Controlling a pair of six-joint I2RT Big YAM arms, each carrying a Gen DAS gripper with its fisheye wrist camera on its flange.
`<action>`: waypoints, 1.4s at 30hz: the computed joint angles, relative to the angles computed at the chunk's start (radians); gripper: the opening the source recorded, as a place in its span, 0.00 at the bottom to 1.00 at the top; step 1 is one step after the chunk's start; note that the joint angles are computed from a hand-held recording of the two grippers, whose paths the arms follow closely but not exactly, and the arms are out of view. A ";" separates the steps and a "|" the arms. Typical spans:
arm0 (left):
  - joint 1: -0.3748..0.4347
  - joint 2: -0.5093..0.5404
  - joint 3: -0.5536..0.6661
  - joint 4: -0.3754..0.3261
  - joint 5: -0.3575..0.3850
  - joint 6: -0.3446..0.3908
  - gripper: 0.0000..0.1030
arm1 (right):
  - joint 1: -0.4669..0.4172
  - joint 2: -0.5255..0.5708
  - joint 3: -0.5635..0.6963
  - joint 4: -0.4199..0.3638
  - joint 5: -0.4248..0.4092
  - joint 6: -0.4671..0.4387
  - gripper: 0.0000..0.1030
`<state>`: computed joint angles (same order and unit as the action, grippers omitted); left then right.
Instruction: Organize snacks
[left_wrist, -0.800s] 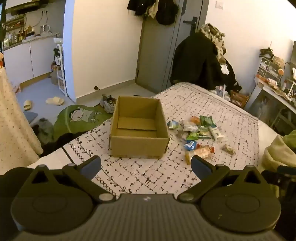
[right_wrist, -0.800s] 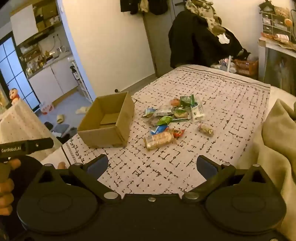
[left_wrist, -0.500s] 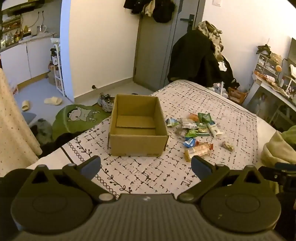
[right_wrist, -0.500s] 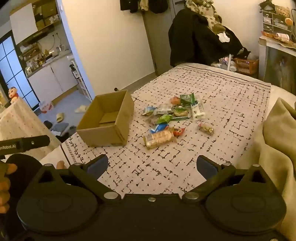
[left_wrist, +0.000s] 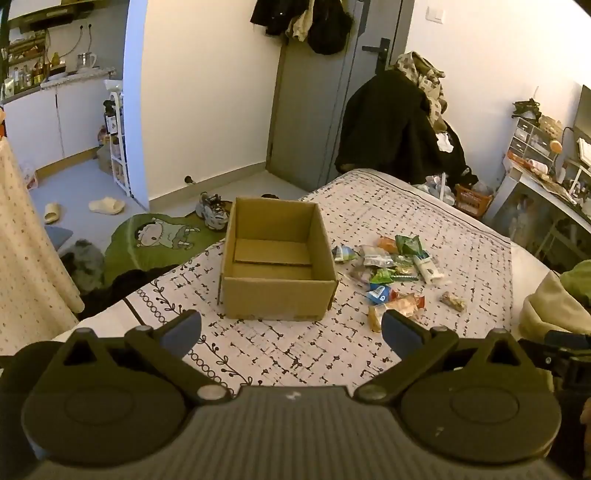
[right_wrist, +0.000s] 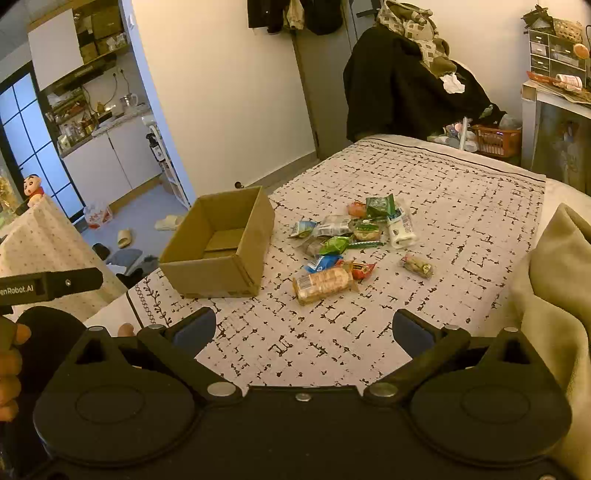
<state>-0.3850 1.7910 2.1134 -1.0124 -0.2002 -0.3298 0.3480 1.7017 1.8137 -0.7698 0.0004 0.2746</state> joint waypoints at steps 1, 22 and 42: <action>-0.001 -0.002 -0.004 0.001 0.001 0.002 1.00 | 0.000 0.000 -0.001 0.002 0.000 0.001 1.00; -0.013 -0.014 -0.032 0.023 0.004 0.005 1.00 | 0.003 -0.005 -0.009 0.018 -0.002 -0.011 1.00; -0.009 -0.012 -0.018 0.013 0.007 -0.001 1.00 | 0.003 -0.002 -0.006 0.019 -0.001 -0.014 1.00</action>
<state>-0.3939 1.7789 2.0956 -0.9997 -0.1937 -0.3311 0.3513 1.6993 1.8072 -0.7507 -0.0004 0.2608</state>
